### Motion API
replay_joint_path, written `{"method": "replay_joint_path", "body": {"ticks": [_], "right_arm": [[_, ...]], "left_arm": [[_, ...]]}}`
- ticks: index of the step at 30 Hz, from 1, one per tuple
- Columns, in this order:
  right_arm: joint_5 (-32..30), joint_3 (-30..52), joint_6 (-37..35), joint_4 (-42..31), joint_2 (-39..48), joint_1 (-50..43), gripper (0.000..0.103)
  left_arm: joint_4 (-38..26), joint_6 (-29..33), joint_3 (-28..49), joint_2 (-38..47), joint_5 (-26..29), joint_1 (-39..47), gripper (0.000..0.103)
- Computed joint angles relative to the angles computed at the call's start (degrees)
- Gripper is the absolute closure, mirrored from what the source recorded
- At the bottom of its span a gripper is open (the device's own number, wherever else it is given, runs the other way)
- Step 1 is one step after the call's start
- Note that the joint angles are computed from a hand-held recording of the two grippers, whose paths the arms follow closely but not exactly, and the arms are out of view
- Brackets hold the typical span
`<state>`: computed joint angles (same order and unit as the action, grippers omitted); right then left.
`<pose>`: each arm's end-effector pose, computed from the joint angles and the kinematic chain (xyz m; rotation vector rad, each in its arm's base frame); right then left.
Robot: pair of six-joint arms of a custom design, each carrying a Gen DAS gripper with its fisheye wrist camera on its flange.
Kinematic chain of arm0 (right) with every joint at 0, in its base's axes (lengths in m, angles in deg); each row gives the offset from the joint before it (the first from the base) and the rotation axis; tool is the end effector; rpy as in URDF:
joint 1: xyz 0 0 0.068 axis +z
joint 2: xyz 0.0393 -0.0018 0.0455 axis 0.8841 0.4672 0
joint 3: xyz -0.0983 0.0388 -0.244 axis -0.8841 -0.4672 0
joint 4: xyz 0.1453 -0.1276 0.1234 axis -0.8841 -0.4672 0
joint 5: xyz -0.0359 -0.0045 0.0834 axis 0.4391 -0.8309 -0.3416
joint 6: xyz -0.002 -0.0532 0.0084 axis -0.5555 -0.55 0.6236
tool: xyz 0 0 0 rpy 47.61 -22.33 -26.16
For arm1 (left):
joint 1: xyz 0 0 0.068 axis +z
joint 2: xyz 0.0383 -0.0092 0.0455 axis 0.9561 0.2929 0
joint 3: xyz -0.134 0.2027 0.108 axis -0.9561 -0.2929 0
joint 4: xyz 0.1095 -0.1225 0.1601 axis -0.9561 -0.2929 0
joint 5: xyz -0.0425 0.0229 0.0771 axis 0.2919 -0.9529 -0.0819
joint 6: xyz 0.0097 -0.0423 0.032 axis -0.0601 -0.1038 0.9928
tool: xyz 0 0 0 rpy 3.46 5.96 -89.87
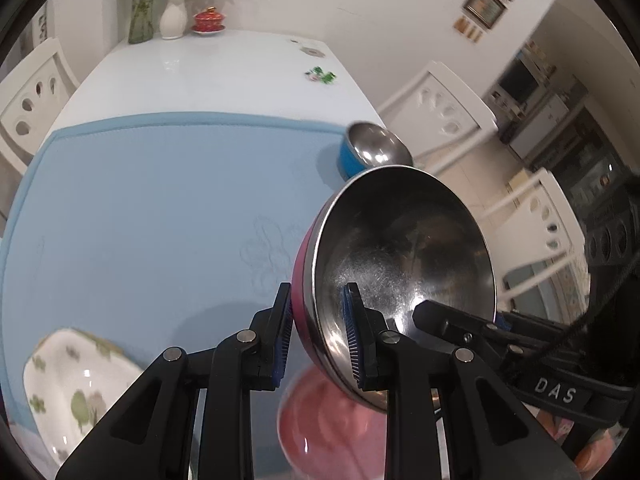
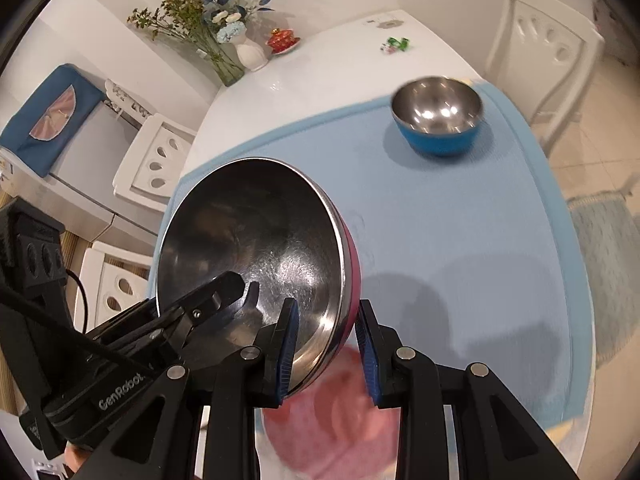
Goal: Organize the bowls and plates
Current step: 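Lift the magenta steel bowl and carry it over the pink bowl, then lower the magenta bowl into the pink bowl and open both grippers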
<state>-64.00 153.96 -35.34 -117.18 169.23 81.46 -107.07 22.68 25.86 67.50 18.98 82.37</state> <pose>0.2895 0.1118 0.3437 -0.0832 2.7212 0.5734 0.2946 0.0342 0.2954 0.0489 2.5949 -0.4656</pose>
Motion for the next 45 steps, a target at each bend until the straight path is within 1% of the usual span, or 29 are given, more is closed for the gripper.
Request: {"method": "replay_joint_path", "body": {"ticks": [4, 7, 10, 12, 18, 23, 27, 30, 34, 38, 42, 45], "right_arm": [[3.84, -8.13, 3.82, -0.32, -7.44, 3.36, 0.075], [5.39, -14.07, 7.41, -0.55, -12.13, 6.02, 0.075], [7.42, -20.51, 11.02, -0.36, -16.89, 8.53, 0.075], [8.49, -23.37, 12.98, -0.30, -18.97, 9.75, 0.075], [11.46, -26.26, 16.72, -0.51, -21.32, 13.18, 0.075], [13.03, -28.09, 17.38, 1.27, -21.22, 15.06, 0.075], [13.44, -28.85, 17.59, 1.99, -20.24, 14.99, 0.075], [14.09, -28.59, 17.58, 1.97, -19.69, 15.20, 0.075], [13.96, -28.13, 17.10, 2.05, -19.28, 14.82, 0.075], [13.13, -28.39, 16.44, 2.20, -19.15, 14.54, 0.075], [12.61, -28.12, 16.05, 1.97, -19.04, 14.42, 0.075], [12.26, -27.69, 15.30, 1.45, -19.48, 13.49, 0.075]], "left_arm": [[0.06, 3.24, -7.71, -7.80, -1.20, -1.30, 0.081], [0.22, 4.77, -13.42, -13.11, -2.22, -2.32, 0.081], [0.11, 5.68, -18.46, -16.77, -1.83, -2.45, 0.081], [-0.33, 6.31, -20.98, -18.24, -1.40, -2.33, 0.081], [-0.47, 7.89, -25.70, -20.88, -0.10, -1.29, 0.081], [3.22, 6.89, -29.14, -23.60, -4.49, -3.40, 0.081], [4.14, 7.31, -30.08, -22.57, -4.76, -3.25, 0.081], [5.44, 6.97, -30.90, -22.81, -6.91, -4.63, 0.080], [5.96, 6.73, -30.48, -21.96, -8.69, -5.18, 0.071], [5.50, 8.25, -29.43, -21.20, -7.66, -3.62, 0.071], [4.86, 9.35, -28.52, -21.41, -9.39, -3.40, 0.071], [4.48, 10.66, -28.13, -21.01, -8.71, -1.36, 0.071]]}}
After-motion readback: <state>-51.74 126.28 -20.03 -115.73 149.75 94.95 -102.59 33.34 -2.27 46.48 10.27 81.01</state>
